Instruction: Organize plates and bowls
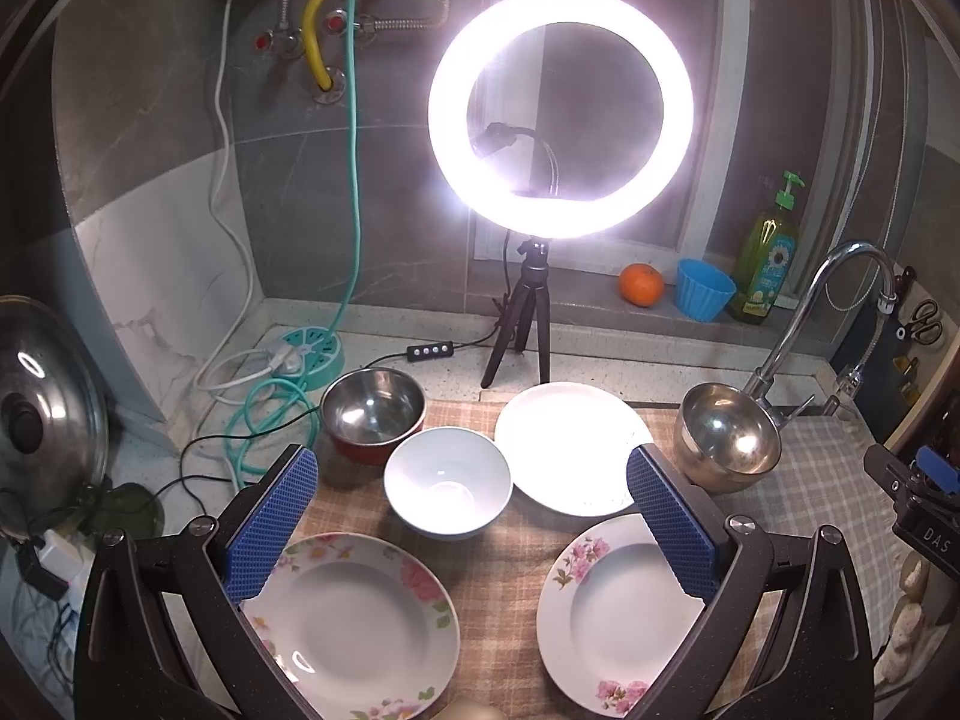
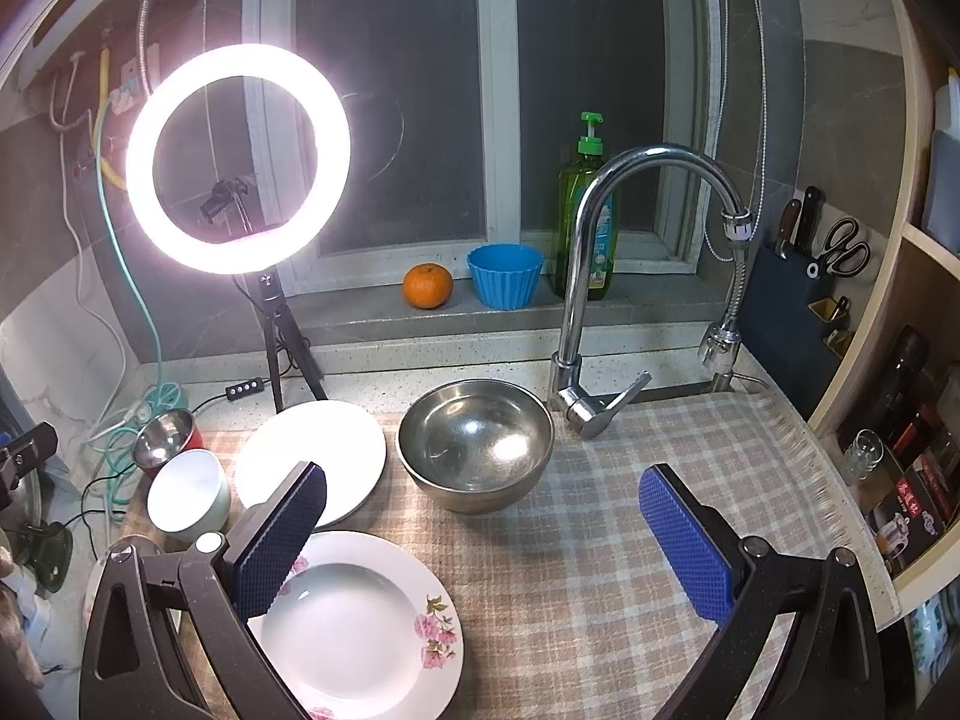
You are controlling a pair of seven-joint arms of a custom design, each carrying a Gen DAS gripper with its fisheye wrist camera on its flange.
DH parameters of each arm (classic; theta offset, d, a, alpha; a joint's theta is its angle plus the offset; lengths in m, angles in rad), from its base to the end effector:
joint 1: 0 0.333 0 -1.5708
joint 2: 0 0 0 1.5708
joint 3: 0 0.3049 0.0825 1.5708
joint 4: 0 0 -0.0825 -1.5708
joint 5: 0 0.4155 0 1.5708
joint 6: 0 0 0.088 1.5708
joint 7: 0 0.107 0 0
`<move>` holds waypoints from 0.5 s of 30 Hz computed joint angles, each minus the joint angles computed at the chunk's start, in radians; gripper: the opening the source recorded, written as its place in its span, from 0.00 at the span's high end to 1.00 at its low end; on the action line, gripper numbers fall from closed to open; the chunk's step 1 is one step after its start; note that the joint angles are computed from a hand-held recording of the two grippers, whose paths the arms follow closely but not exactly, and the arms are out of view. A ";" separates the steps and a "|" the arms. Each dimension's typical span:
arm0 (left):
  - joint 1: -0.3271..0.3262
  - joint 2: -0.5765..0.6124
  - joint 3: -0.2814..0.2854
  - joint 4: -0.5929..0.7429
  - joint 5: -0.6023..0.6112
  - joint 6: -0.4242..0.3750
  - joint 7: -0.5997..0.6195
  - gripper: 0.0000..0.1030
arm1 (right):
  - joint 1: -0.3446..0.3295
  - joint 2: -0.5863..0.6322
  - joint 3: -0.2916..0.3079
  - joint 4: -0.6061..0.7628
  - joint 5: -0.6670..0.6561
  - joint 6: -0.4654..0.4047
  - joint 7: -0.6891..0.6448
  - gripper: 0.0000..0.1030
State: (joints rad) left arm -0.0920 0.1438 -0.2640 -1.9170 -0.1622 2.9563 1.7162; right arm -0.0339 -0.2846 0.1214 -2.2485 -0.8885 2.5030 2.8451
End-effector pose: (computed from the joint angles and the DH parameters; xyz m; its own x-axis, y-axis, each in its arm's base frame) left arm 0.6327 -0.2151 0.5040 -0.3590 -0.9309 0.0668 -0.5964 0.1738 -0.7836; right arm 0.5360 0.0560 0.5155 -0.5587 -0.8294 0.0083 -0.5343 0.3522 -0.7685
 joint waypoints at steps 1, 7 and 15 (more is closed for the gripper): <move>0.000 0.000 0.000 0.000 0.000 -0.002 0.001 0.01 | 0.000 0.000 0.000 0.000 -0.001 -0.001 0.000 0.00; -0.001 0.007 0.004 0.011 0.005 -0.022 -0.006 0.01 | 0.002 0.008 -0.004 0.004 0.009 -0.002 -0.008 0.00; 0.001 0.017 -0.005 0.020 -0.004 -0.053 0.008 0.01 | 0.001 0.018 -0.016 -0.003 0.017 0.013 -0.025 0.00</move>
